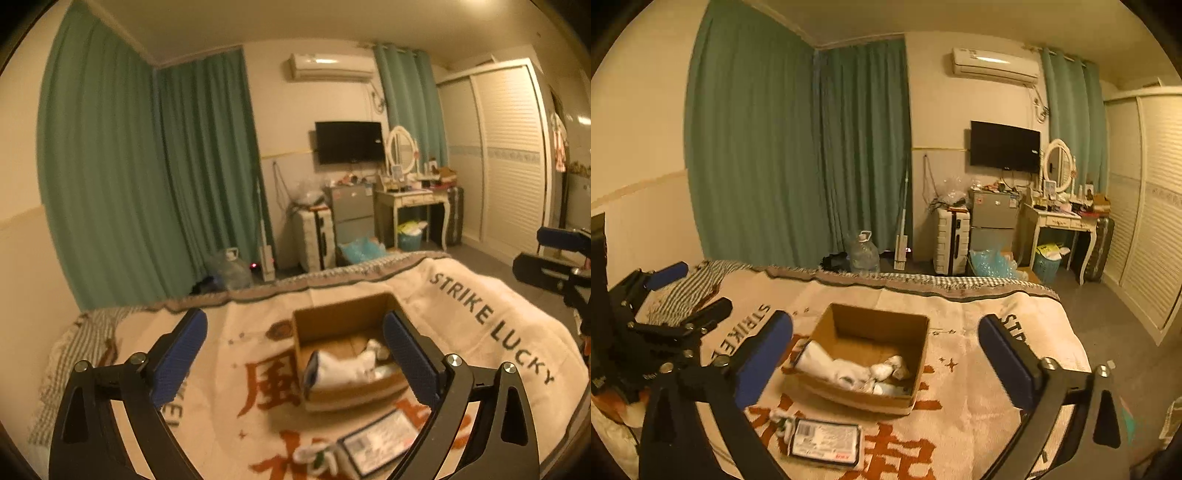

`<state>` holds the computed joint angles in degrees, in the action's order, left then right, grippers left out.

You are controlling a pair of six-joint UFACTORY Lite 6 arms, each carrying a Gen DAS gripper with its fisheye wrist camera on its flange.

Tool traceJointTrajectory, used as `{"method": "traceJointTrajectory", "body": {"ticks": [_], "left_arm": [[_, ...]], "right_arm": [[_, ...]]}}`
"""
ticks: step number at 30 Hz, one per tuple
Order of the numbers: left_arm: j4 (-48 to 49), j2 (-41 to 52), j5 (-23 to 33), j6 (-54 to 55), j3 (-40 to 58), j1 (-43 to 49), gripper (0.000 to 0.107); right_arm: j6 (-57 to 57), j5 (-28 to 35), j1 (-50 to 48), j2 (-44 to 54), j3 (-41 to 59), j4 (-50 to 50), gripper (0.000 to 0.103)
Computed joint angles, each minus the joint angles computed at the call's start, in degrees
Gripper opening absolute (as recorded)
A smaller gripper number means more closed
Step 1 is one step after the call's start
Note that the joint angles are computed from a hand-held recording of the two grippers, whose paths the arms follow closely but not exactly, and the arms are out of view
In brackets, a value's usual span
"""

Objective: Organize soft objects
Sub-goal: 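Grasp the black-and-white tissue paper pack with the right tool while the left grasps the pipe-cleaner flower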

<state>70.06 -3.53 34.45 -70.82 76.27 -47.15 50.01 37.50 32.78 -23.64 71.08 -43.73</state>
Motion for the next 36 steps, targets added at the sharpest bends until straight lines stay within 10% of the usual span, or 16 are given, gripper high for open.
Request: {"method": "traceJointTrajectory", "body": {"ticks": [8, 23, 31, 36], "left_arm": [[15.76, -6.86, -4.09, -25.46, -22.6, 4.08, 0.098], [45.92, 3.37, -5.41, -63.73, -37.9, 11.25, 0.098], [49.19, 5.38, -8.74, -66.78, -37.2, 12.09, 0.098], [50.33, 8.35, -11.35, -67.51, -35.4, 11.21, 0.098]], "right_arm": [[19.53, -4.07, 10.2, 4.13, -15.22, -13.35, 0.103], [50.56, -25.69, 7.19, 44.02, -12.62, -40.3, 0.103], [54.67, -13.9, 11.66, 52.57, -9.44, -46.73, 0.103], [70.65, -10.36, 10.73, 47.01, -16.38, -57.34, 0.076]]}}
